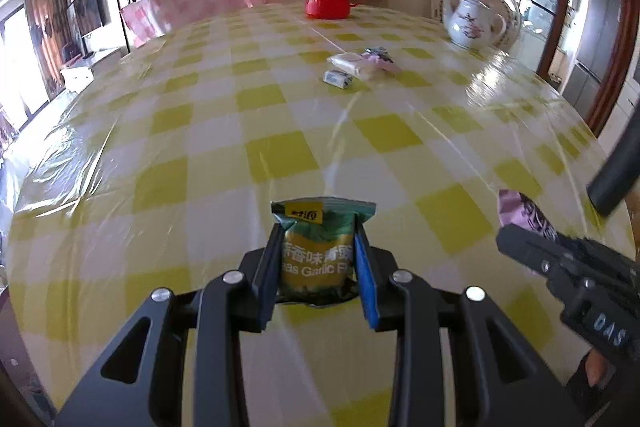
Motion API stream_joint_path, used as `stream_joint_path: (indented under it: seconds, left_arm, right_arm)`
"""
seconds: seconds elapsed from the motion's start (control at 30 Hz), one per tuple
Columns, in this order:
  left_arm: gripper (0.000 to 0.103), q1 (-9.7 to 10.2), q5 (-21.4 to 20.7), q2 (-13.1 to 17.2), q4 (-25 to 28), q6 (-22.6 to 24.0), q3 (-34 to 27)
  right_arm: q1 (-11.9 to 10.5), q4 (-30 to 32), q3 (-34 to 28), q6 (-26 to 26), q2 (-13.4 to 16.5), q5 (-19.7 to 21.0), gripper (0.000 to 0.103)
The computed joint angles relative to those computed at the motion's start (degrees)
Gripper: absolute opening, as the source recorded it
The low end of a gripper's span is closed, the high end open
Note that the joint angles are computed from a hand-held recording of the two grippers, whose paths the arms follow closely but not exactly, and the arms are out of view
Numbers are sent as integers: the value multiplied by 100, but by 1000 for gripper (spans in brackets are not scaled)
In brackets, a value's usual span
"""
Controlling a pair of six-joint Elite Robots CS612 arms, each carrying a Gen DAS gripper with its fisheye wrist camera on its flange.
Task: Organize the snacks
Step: 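Carry the chocolate bar and garlic snack bag with both tools toward the purple box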
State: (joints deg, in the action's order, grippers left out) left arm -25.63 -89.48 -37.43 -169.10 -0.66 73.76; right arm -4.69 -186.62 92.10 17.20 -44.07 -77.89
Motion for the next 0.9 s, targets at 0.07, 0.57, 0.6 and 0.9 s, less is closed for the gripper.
stream_joint_path:
  seconds: [0.07,0.57,0.6,0.9]
  left_arm:
    - [34,3,4,-93,-38,42,170]
    - [34,200,143,-626,-392,284,1155]
    - [34,215,157,-656,-426,278,1203]
    - [34,442,567,-919,-734,435,1594]
  right_arm:
    - [19,-34,60,-30,-34,-22,30]
    - [285,53,182,-547,-113,184,30]
    - [306,69,173,-588,-111,197,30]
    - [570,308,58,-1061,-101,482,30]
